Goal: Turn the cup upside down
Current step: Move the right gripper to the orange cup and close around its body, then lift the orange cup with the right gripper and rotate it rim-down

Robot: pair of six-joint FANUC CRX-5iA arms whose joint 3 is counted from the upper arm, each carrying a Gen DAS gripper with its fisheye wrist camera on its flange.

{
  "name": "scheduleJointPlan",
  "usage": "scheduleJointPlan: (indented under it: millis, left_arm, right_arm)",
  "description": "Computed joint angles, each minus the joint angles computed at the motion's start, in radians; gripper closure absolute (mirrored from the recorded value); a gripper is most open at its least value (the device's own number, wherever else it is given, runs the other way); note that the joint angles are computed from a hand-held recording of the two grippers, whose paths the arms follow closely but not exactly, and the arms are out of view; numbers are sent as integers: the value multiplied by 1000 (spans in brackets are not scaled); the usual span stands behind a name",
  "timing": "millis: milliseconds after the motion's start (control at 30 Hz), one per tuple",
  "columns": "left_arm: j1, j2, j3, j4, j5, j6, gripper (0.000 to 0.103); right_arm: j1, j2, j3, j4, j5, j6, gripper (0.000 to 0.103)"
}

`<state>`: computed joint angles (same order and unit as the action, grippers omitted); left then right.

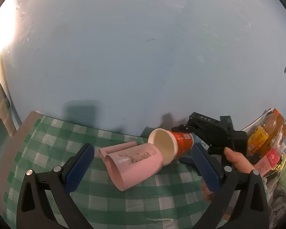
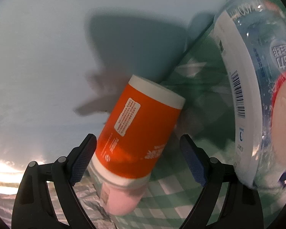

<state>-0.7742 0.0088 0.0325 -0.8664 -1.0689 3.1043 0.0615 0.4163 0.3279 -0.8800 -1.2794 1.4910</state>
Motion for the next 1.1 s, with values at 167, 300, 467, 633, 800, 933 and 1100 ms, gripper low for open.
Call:
scheduleJointPlan:
  millis: [167,300,467,633,800,933,1100]
  left_arm:
    - [7,-15,-19,2,11,16,0]
    - [14,-30,-38,6,29,35,0]
    - [11,-35,-45,8,39,53,0]
    - [-4,-34,-38,-1,20,50,0]
    - [-4,-43,-47,0,27,56,0]
    - [0,-46,-50,11,28,50,0]
    - [-9,-46,-49,13,25,34,0]
  right_arm:
    - [27,11,9,5,44,-16,15]
    - [43,24,17,13,58,-14,14]
    - [1,34,31,-62,52,0,16]
    - [-9,-5,-14,-80,92,103,23]
    - [-6,-50,-53,-57,150,211,25]
    - [0,-98,-73,-38,185,278,25]
    - [2,-194,-124,-2,169,396,25]
